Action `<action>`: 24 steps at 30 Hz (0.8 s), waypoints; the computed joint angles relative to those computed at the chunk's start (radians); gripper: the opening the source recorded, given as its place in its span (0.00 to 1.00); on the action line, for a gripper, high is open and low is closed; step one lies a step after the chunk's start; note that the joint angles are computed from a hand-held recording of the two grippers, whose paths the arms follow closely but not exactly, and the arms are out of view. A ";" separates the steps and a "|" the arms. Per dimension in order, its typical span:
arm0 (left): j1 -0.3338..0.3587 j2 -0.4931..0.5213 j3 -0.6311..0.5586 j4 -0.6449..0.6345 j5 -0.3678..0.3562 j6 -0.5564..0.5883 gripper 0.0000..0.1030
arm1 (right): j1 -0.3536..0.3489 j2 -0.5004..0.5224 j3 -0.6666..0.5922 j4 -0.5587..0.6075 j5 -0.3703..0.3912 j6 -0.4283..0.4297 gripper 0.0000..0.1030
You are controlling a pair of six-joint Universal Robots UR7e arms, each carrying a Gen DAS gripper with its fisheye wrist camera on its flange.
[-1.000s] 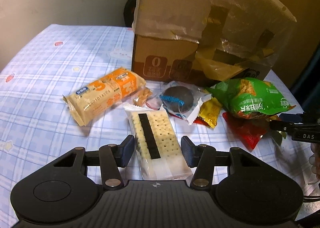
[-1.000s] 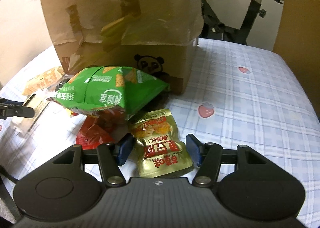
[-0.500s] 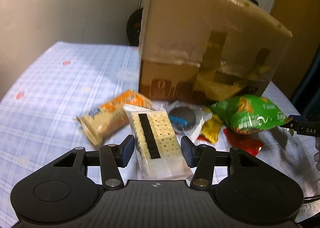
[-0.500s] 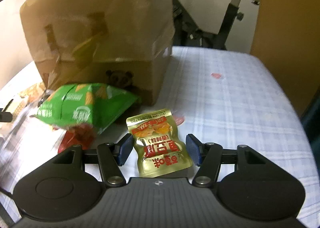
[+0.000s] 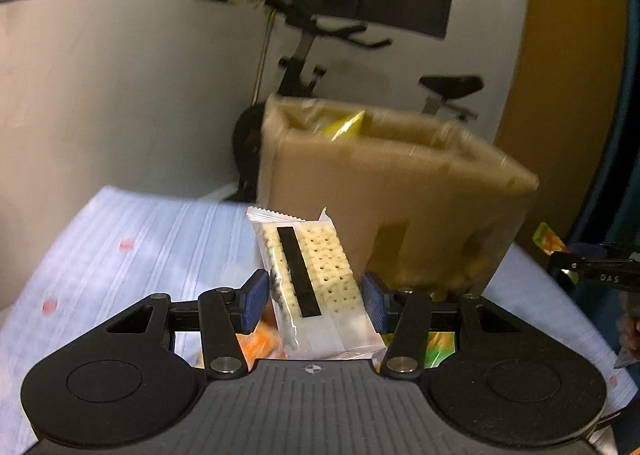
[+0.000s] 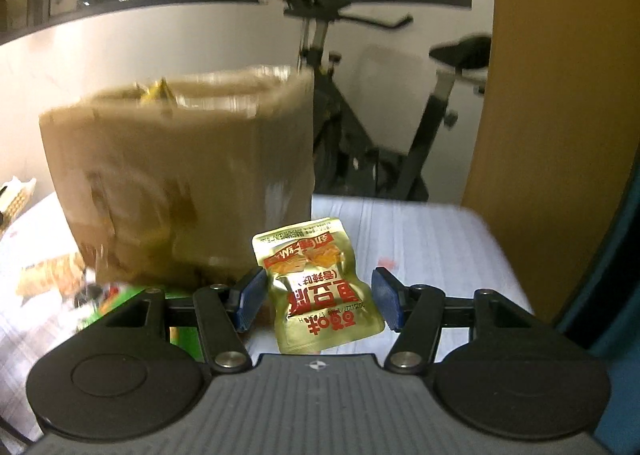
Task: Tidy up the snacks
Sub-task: 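Carry the cracker packet and gold pouch with both tools over the box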
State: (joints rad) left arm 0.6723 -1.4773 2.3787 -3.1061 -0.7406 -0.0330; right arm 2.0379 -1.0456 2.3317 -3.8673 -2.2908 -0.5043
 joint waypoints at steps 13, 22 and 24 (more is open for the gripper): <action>-0.013 0.163 -0.210 -0.135 -0.090 0.196 0.52 | 0.065 -0.036 -0.184 0.037 0.087 -0.175 0.59; 0.013 0.278 -0.344 -0.131 -0.119 0.274 0.52 | 0.064 0.041 -0.326 0.134 0.196 -0.233 0.59; 0.025 0.296 -0.365 -0.119 -0.126 0.282 0.52 | 0.060 0.065 -0.351 0.156 0.212 -0.239 0.59</action>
State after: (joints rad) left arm 0.6974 -1.1814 2.0139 -3.2247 -0.8668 0.2491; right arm 2.0980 -0.9806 1.9805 -3.7109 -2.0787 -0.7429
